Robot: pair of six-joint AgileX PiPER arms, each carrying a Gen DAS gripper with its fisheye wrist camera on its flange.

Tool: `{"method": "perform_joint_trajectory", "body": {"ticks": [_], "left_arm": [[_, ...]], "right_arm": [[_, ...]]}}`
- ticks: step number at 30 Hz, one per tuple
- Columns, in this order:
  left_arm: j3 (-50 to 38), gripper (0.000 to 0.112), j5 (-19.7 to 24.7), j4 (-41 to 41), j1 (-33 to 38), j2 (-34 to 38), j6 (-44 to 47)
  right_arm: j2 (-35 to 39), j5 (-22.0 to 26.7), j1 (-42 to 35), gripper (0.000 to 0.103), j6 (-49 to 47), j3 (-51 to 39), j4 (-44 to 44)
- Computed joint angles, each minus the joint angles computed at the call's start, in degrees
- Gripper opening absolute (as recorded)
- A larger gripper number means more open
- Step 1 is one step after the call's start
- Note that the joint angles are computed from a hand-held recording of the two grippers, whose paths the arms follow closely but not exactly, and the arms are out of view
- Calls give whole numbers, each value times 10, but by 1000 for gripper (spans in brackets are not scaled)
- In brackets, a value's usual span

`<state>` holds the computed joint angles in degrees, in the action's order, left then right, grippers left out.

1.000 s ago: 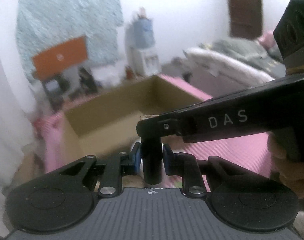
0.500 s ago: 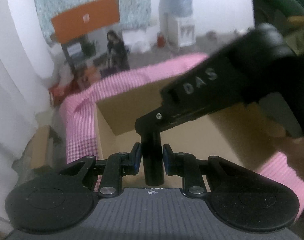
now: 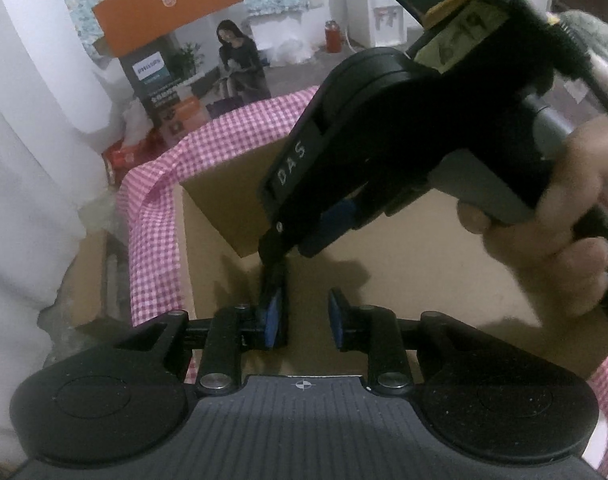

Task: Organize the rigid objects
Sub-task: 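Carry the black cylinder into the cardboard box and open the right gripper, then return to the pink cup and grasp the green stick with the right gripper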

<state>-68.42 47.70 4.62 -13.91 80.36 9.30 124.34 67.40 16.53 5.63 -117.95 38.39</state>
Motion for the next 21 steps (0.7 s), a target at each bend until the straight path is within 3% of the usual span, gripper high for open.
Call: {"method": "perform_joint_trajectory", "body": {"ticks": [2,5,13,21], "left_arm": [[7,29,-2,-7,2,-19,2],[21,29,-4,-14,4,-61,5],[70,35,33,-85,19,-231,45],[164,40,131,-210,58,-365,146]], "right_arm": [[-5,-13,-3,36,2,4,6],[-53,-40,-15,37,-15,54,16],[-356,-119,-75,37,-122,351,90],[-668,-67,-134,38,-116,581,101]]}}
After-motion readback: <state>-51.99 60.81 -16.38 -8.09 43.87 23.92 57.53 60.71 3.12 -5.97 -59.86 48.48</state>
